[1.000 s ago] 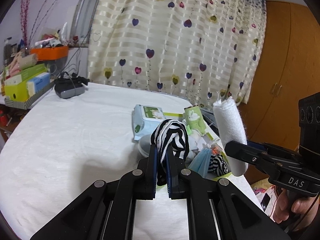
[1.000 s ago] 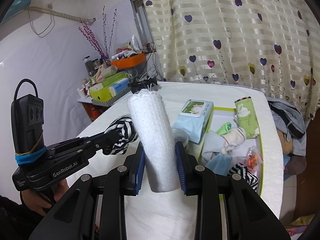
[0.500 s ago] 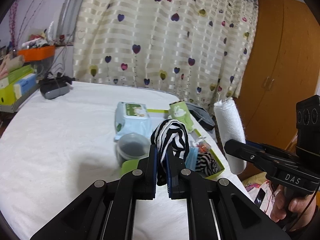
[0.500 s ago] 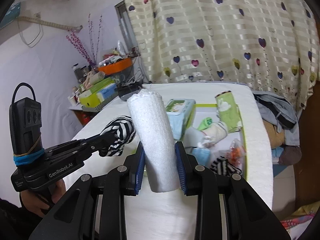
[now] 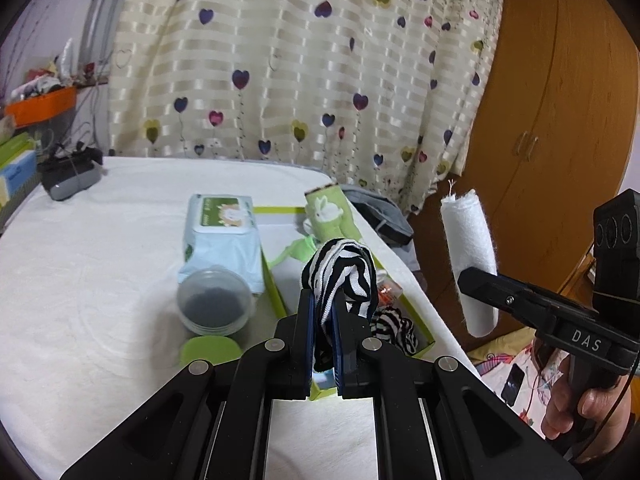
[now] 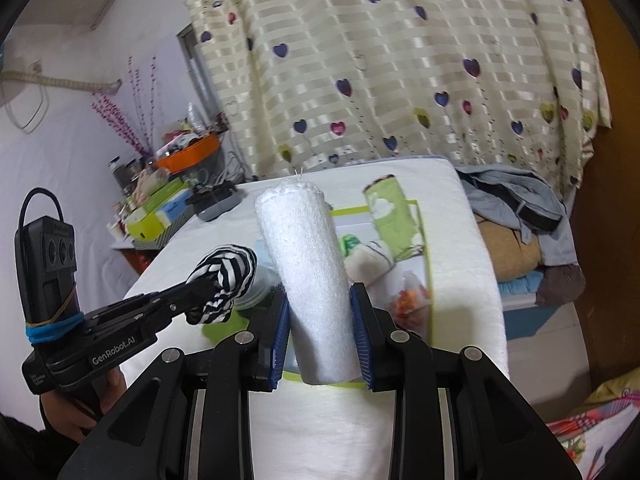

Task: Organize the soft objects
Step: 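Carry the striped sock ball and white towel over the green box, then lower both items into the box and open both grippers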

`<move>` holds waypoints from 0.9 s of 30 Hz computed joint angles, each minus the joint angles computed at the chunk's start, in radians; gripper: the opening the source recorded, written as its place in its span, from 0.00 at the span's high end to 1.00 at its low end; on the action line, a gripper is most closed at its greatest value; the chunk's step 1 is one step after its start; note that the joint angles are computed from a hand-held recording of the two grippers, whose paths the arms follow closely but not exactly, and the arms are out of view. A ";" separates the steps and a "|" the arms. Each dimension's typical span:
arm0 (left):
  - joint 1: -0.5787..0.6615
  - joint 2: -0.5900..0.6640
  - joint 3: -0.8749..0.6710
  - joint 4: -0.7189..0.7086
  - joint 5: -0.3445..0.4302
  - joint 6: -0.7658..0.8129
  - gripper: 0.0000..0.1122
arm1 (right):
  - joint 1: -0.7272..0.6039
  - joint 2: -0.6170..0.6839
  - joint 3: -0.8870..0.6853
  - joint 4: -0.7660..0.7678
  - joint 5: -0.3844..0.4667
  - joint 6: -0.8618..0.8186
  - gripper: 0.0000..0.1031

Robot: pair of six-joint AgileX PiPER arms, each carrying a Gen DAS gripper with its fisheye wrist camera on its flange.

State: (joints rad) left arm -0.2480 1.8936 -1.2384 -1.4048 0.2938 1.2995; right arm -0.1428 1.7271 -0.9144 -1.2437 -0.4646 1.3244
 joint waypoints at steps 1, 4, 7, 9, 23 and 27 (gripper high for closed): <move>-0.006 0.013 -0.011 0.024 0.001 -0.024 0.93 | -0.007 0.007 -0.005 -0.006 -0.003 0.006 0.71; -0.020 0.043 -0.037 0.086 0.006 -0.088 0.93 | -0.025 0.035 -0.021 -0.024 -0.009 0.025 0.71; -0.032 0.068 -0.070 0.148 0.003 -0.155 0.93 | -0.039 0.066 -0.042 -0.048 -0.013 0.052 0.71; -0.038 0.082 -0.092 0.184 -0.002 -0.196 0.93 | -0.049 0.088 -0.061 -0.067 -0.016 0.075 0.71; -0.057 0.158 -0.222 0.394 0.004 -0.428 0.93 | -0.067 0.231 -0.230 -0.213 -0.018 0.251 0.71; -0.064 0.196 -0.292 0.507 0.013 -0.550 0.93 | -0.063 0.267 -0.276 -0.252 -0.015 0.296 0.70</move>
State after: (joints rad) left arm -0.3118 2.0898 -1.5308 -0.8978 0.3070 0.7498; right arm -0.2060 1.9940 -1.1900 -1.4961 -0.4794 1.6199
